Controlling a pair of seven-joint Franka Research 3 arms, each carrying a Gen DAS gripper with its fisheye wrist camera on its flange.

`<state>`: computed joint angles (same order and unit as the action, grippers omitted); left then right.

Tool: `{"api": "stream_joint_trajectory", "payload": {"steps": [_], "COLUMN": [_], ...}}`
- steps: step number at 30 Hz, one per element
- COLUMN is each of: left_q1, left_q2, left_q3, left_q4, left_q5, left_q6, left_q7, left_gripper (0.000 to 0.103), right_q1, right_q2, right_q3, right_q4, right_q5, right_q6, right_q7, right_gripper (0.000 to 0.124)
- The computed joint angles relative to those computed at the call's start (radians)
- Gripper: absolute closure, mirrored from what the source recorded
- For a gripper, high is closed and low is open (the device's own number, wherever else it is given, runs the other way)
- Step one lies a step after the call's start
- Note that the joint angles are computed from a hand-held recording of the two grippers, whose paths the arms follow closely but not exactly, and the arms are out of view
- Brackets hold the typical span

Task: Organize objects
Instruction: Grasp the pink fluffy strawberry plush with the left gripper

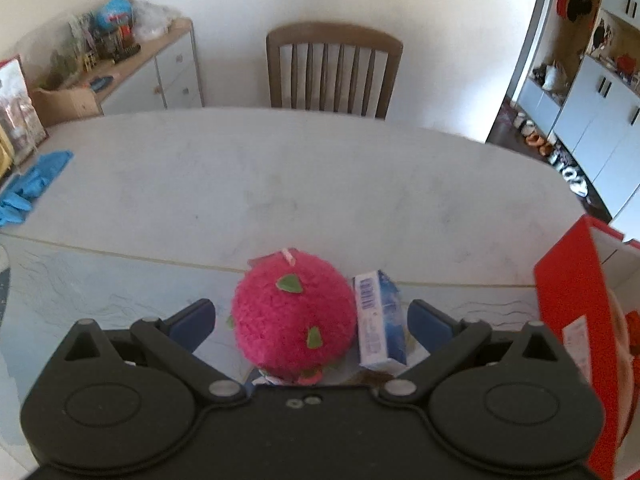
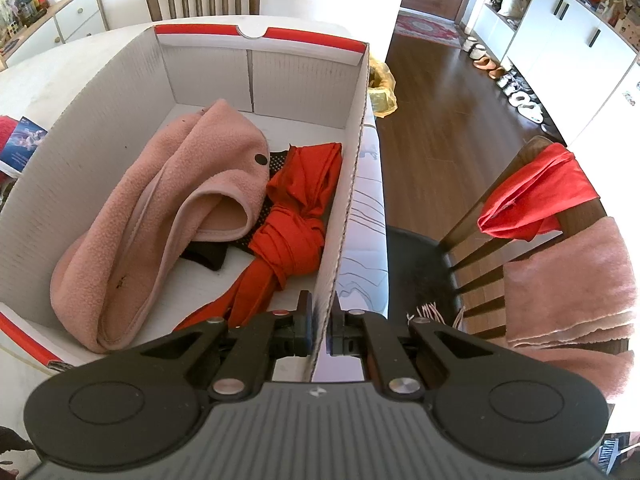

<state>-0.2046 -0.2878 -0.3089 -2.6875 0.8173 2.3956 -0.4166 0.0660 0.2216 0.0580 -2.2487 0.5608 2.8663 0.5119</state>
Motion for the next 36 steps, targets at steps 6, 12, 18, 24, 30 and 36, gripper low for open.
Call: {"api": "stream_joint_trajectory", "payload": {"steps": [6,12,18,24,30,36], "left_q1": [0.029,0.053,0.078,0.095,0.083,0.057], "left_q2": [0.041,0.06,0.071,0.074,0.06,0.011], "left_q3": [0.025,0.049,0.043,0.038,0.03,0.011], "left_q4": [-0.022,-0.054,-0.074,-0.086,-0.091,-0.108], "left_q5": [0.03,0.039,0.079,0.145,0.16,0.128], "left_q6": [0.062,0.145,0.201,0.239,0.221,0.166], "left_q7": [-0.022,-0.021,-0.092,-0.157,-0.181,-0.196], "left_gripper": [0.001,0.001,0.006,0.022,0.035,0.046], "right_q1": [0.007,0.011,0.01,0.009,0.008,0.004], "right_q2": [0.001,0.001,0.001,0.001,0.001,0.001], "right_q3": [-0.005,-0.006,-0.004,-0.004,-0.002,0.001], "right_q4": [-0.003,-0.005,-0.006,-0.007,-0.006,-0.006], "right_q5": [-0.019,-0.039,-0.047,-0.051,-0.05,-0.044], "right_q6": [0.009,0.015,0.017,0.018,0.018,0.019], "right_q7": [0.019,0.038,0.046,0.048,0.047,0.036], "right_gripper": [0.118,0.118,0.118,0.118,0.118,0.118]}}
